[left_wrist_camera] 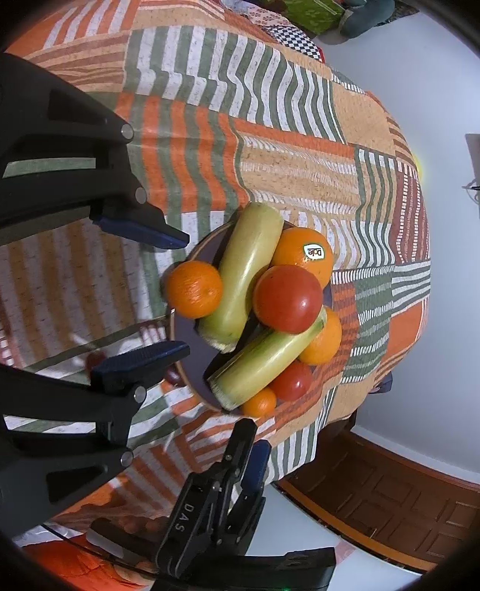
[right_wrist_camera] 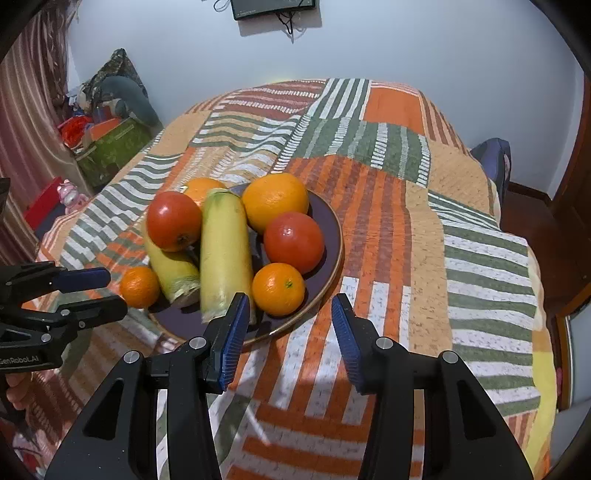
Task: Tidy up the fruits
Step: 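Grasp a dark red plum with the left gripper while the right gripper grasps another plum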
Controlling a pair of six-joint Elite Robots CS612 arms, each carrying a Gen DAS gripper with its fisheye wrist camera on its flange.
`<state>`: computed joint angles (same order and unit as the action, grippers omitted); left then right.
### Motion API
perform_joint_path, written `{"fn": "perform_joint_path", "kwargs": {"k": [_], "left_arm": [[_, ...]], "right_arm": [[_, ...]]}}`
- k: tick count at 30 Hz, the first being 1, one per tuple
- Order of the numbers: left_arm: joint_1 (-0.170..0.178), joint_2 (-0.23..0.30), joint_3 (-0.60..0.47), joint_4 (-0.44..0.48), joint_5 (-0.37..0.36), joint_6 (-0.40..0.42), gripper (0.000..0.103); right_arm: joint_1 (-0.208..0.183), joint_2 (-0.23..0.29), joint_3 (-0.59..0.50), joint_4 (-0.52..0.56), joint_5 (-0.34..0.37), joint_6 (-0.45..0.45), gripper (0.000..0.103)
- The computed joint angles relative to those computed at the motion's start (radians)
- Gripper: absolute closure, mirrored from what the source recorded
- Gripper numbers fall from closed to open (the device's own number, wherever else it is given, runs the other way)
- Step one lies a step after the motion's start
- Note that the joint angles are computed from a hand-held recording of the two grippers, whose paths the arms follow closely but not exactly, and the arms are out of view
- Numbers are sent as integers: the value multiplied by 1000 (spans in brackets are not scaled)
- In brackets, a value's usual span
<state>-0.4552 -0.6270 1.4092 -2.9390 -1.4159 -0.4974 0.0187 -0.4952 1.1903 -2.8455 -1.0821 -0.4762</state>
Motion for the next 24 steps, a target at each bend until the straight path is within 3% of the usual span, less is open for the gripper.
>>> {"fn": "perform_joint_path", "kwargs": {"k": [9, 20, 22, 24], "left_arm": [[-22, -29, 48, 5, -25, 2, 50], [-42, -9, 30, 47, -92, 18, 50], [-44, -3, 24, 53, -97, 21, 52], [-43, 3, 17, 57, -104, 22, 61]], "right_arm": [[-12, -40, 70, -40, 31, -16, 60], [-15, -56, 111, -18, 39, -53, 60], [-15, -55, 112, -6, 38, -59, 60], [-13, -56, 115, 6, 37, -68, 60]]}}
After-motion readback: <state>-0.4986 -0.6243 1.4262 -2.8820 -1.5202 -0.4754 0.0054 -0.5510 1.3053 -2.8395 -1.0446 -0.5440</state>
